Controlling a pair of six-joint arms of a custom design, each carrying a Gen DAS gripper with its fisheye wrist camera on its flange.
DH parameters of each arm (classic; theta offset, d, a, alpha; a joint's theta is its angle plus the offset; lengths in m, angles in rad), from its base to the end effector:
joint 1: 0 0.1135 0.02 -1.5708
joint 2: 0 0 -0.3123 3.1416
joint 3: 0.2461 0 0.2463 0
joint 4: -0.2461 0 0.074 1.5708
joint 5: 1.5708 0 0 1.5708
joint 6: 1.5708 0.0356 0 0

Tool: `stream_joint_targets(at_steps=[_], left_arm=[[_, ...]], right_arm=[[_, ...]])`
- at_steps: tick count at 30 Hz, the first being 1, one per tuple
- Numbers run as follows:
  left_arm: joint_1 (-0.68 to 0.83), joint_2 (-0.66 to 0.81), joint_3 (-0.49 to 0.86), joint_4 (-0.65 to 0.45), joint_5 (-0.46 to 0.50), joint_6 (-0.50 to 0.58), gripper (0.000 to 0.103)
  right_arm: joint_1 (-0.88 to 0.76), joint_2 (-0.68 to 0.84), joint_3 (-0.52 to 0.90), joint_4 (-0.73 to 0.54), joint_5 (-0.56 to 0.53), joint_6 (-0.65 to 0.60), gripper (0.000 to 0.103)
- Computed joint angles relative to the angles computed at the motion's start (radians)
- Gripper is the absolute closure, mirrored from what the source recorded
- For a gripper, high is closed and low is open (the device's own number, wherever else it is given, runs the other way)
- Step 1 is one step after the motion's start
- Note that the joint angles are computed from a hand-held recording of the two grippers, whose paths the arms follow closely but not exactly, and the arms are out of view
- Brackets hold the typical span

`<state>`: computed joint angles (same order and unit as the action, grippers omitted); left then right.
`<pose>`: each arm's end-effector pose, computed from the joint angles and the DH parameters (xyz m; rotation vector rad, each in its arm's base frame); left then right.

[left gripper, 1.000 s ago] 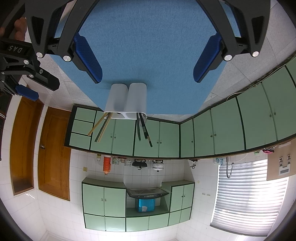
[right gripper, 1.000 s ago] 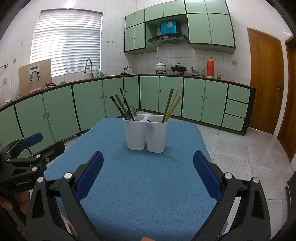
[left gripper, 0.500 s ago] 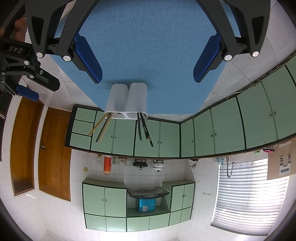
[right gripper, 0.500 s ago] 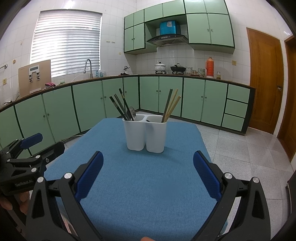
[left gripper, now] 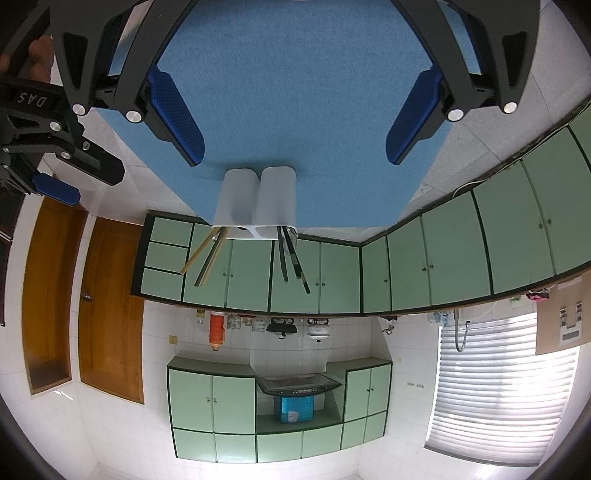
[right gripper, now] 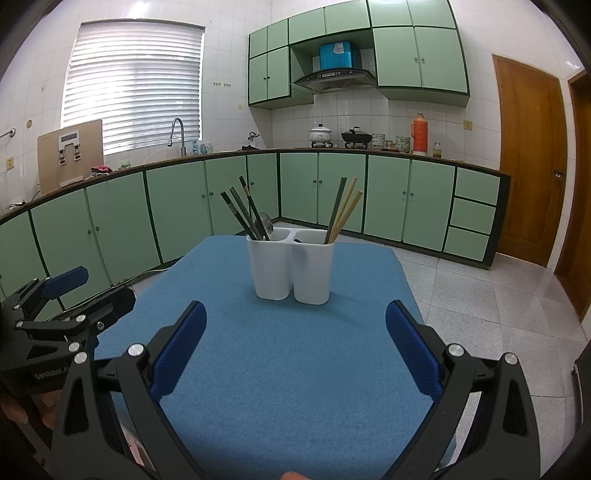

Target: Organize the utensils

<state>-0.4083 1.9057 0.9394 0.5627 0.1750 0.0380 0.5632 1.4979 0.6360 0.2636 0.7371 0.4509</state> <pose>0.3721 -0.1677 0.2032 0.5522 1.9130 -0.4131 0.2506 0.1299 0.2262 0.2901 1.9834 -0.1589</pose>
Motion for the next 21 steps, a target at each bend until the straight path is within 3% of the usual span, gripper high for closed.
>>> stream_joint_targets(at_steps=[21], left_arm=[[0.001,0.004,-0.005,0.008,0.000,-0.002,0.006]], right_arm=[[0.007,0.011,-0.008,0.013,0.001,-0.001,0.008]])
